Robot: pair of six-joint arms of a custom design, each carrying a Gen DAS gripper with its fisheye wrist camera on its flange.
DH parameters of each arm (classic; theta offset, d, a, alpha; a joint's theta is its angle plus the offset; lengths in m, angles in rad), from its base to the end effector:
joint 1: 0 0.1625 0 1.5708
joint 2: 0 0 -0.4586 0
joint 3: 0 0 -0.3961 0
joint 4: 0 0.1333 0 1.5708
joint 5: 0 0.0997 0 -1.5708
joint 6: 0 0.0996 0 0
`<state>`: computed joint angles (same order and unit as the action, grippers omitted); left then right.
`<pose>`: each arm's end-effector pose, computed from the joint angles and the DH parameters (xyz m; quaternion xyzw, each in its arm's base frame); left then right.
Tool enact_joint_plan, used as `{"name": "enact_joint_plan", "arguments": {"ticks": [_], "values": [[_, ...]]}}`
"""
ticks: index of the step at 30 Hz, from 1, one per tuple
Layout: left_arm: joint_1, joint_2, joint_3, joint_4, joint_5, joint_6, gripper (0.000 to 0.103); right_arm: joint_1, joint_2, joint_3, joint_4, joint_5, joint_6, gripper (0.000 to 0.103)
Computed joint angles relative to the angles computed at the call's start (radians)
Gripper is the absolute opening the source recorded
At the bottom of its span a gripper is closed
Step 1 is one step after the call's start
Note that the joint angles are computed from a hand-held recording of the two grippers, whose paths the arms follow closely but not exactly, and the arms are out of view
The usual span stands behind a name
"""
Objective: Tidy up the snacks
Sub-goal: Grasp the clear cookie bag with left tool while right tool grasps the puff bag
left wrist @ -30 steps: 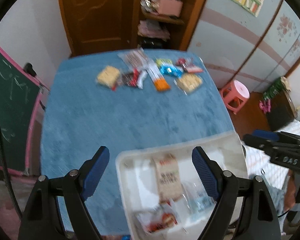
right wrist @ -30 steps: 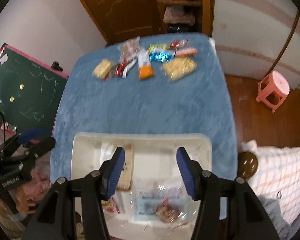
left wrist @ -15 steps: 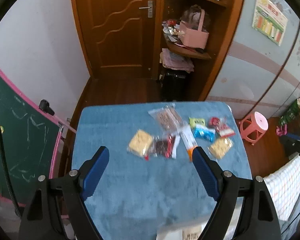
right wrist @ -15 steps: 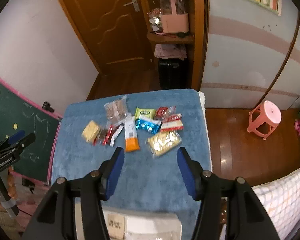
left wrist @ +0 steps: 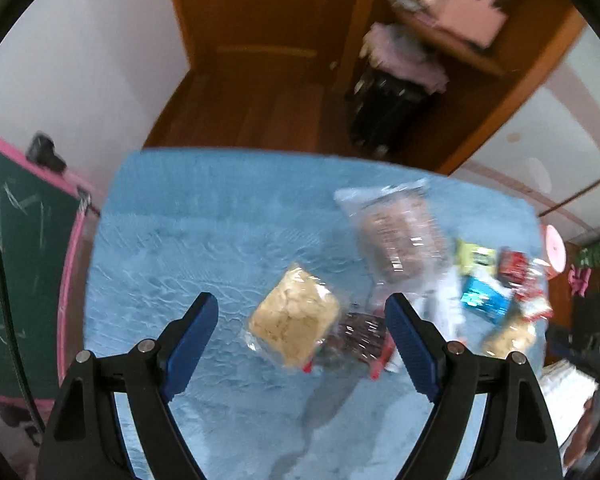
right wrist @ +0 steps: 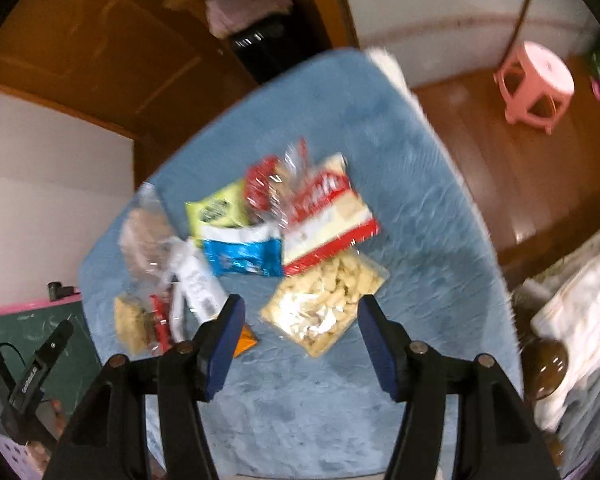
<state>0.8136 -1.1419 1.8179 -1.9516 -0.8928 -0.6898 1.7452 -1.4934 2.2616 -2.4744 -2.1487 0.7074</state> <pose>-0.2510 -0.5506 0.2285 0.0803 0.9307 -0.1138 0.3383 0.1524 -0.4101 0.2753 -0.2705 -0.9175 0.1800 0.2294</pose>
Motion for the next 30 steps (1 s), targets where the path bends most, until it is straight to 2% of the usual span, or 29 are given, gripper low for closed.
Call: {"name": "enact_joint_plan", "arguments": {"ticks": [4,10,13,17,19,21,25,28,30], "values": [[0.060,0.055,-0.002,-0.031,-0.015,-0.025,0.084,-0.049,0.035,0.035,-0.068,0.036,0.021,0.059],[0.107,0.101,0.004,-0.097,-0.033,-0.054,0.084,-0.029,0.084,0.037,-0.127,-0.019,0.050,0.077],[0.118,0.116,0.007,-0.094,-0.035,-0.095,0.085,0.000,0.124,0.004,-0.061,-0.082,0.086,0.079],[0.121,0.125,0.030,-0.112,-0.033,-0.121,0.085,0.034,0.180,-0.050,0.084,-0.168,0.149,0.079],[0.121,0.127,0.039,-0.118,-0.024,-0.133,0.089,0.046,0.202,-0.070,0.169,-0.201,0.205,0.079],[0.125,0.123,0.054,-0.135,-0.029,-0.161,0.092,0.038,0.204,-0.063,0.171,-0.186,0.223,0.079],[0.142,0.095,0.099,-0.180,-0.053,-0.199,0.101,-0.003,0.175,-0.011,0.064,-0.119,0.198,0.079],[0.137,0.081,0.129,-0.207,-0.049,-0.193,0.102,-0.039,0.137,0.023,0.001,-0.069,0.166,0.079],[0.134,0.075,0.143,-0.210,-0.047,-0.191,0.102,-0.044,0.125,0.032,-0.014,-0.063,0.142,0.077]]}}
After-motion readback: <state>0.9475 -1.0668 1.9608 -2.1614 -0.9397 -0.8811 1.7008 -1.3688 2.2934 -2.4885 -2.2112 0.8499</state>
